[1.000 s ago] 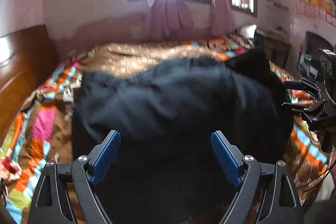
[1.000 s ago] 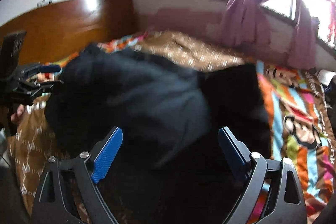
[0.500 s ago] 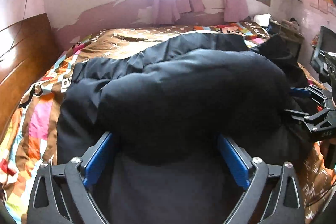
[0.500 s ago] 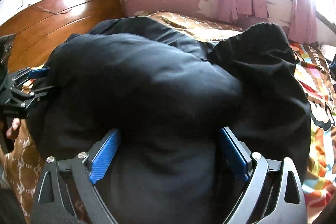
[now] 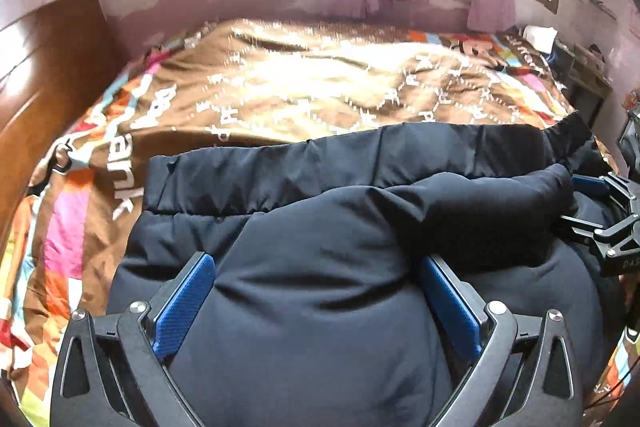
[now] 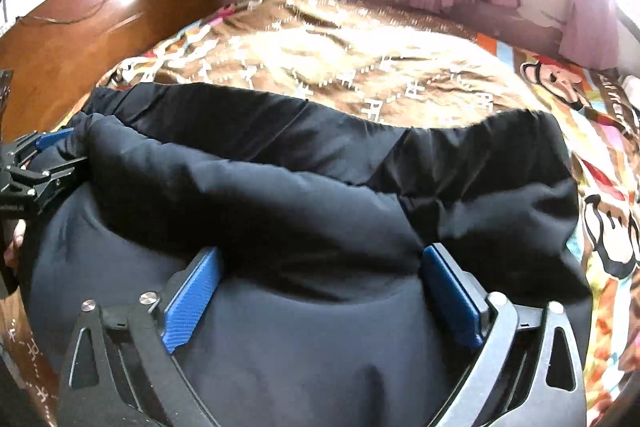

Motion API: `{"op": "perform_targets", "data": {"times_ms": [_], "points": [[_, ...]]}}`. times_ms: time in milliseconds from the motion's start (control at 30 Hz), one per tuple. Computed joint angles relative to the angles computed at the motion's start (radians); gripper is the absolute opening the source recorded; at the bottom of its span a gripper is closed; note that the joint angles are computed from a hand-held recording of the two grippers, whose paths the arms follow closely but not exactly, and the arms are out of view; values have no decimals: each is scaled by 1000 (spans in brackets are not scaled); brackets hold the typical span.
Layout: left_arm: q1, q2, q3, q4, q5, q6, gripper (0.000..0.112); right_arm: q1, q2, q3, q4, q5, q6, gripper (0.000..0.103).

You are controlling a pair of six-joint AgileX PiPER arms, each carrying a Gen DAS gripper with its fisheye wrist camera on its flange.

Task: Fold large clothes
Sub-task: 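Press the folded jacket flat with both open tools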

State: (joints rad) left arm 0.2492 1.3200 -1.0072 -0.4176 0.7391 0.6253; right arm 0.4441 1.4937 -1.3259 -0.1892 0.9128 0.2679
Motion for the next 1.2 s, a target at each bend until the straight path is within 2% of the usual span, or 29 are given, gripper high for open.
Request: {"op": "perform_targets", "data": {"times_ms": [133, 233, 367, 767, 967, 1200], "points": [[3, 82, -48, -19, 29, 35, 103, -67, 91, -86, 80, 28, -106, 102], [33, 124, -69, -70, 51, 70, 103, -79, 116, -88, 114, 30, -122, 102], [22, 157, -74, -73, 24, 68, 103, -81, 160, -102, 126, 25, -133, 102], [28, 163, -3, -188, -53, 163, 103, -113, 149, -16, 191, -86, -169, 102], [31, 181, -3, -218, -57, 185, 103, -133, 155, 7, 233, -133, -199, 102], [40, 188, 7, -259, -62, 224, 103, -137, 158, 13, 238, -144, -205, 102]]}}
